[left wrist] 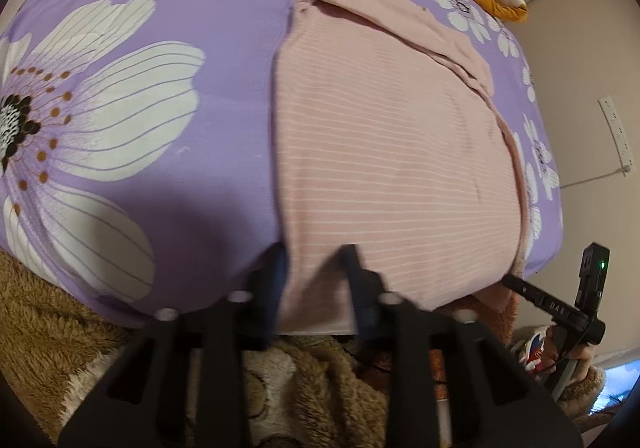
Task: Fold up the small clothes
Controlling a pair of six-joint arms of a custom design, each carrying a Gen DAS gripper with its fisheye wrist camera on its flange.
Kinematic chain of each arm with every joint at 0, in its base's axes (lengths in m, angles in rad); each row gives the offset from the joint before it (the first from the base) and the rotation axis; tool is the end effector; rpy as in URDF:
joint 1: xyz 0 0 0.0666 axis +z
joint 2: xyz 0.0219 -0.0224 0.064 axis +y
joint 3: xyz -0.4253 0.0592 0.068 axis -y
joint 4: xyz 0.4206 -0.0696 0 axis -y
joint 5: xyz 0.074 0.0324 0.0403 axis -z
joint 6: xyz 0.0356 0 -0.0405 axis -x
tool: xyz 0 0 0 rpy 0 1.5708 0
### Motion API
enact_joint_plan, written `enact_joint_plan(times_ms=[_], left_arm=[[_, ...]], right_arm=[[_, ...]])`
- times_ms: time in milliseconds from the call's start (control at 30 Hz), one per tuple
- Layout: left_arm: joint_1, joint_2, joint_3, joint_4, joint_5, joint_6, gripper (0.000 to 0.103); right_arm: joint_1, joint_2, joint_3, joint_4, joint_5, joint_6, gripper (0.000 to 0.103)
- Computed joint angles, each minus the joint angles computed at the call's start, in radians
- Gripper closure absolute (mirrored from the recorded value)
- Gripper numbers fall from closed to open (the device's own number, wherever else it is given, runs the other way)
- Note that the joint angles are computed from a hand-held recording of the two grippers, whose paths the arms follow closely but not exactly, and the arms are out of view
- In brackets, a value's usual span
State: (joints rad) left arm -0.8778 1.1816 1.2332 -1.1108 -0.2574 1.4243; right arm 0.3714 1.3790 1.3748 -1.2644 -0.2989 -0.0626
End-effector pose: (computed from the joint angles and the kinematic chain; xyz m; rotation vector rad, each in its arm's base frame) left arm 0.2599 -0.2994 0.4769 -0.8044 2.5368 -0.4949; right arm 0.4251 0.1764 0.4561 -0.5059 2.8228 0.5156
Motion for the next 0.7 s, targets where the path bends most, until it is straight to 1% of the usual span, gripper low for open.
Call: enact_joint_plan(times_ms=[33, 67, 100, 133, 200, 333, 400, 433, 533, 600, 633, 700], left_arm=[[0.002, -0.005, -0.006, -0.001, -0.002, 0.013, 0.093], [0.001, -0.012, -0.013, 0.009, -0.003, 0.023, 0.094], [0.000, -0.015, -0.014, 0.011, -0.007, 0.029, 0.095], [0.000, -0.016, -0.012, 0.011, -0.009, 0.028, 0.096], [-0.001, -0.016, 0.001, 0.010, -0.021, 0.016, 0.096], [0.009, -0.020, 0.028, 0.028, -0.034, -0.032, 0.097], [0.021, -0.027, 0.033, 0.056, -0.039, -0.057, 0.098], [0.029, -0.029, 0.039, 0.065, -0.049, -0.071, 0.099], [0.062, -0.026, 0.070, 0.077, -0.091, -0.132, 0.100], [0.088, -0.022, 0.086, 0.088, -0.095, -0.175, 0.100], [0.099, -0.014, 0.097, 0.081, -0.092, -0.186, 0.100], [0.114, -0.009, 0.106, 0.077, -0.078, -0.195, 0.100]], right_arm=[[0.003, 0.004, 0.000, -0.010, -0.001, 0.006, 0.065], [0.008, 0.010, 0.001, -0.021, 0.000, 0.018, 0.072], [0.014, 0.013, 0.003, -0.028, 0.007, 0.031, 0.085], [0.022, 0.015, 0.005, -0.034, 0.015, 0.048, 0.094], [0.030, 0.013, 0.016, -0.040, 0.005, 0.070, 0.095], [0.026, 0.018, 0.079, -0.064, -0.140, 0.122, 0.096], [0.025, 0.023, 0.120, -0.055, -0.198, 0.142, 0.097], [0.019, 0.029, 0.143, -0.037, -0.247, 0.147, 0.097], [0.001, 0.063, 0.203, 0.013, -0.357, 0.119, 0.097], [0.002, 0.088, 0.240, 0.058, -0.398, 0.068, 0.097], [0.000, 0.104, 0.258, 0.086, -0.414, 0.041, 0.097], [0.006, 0.132, 0.286, 0.143, -0.413, -0.005, 0.097]])
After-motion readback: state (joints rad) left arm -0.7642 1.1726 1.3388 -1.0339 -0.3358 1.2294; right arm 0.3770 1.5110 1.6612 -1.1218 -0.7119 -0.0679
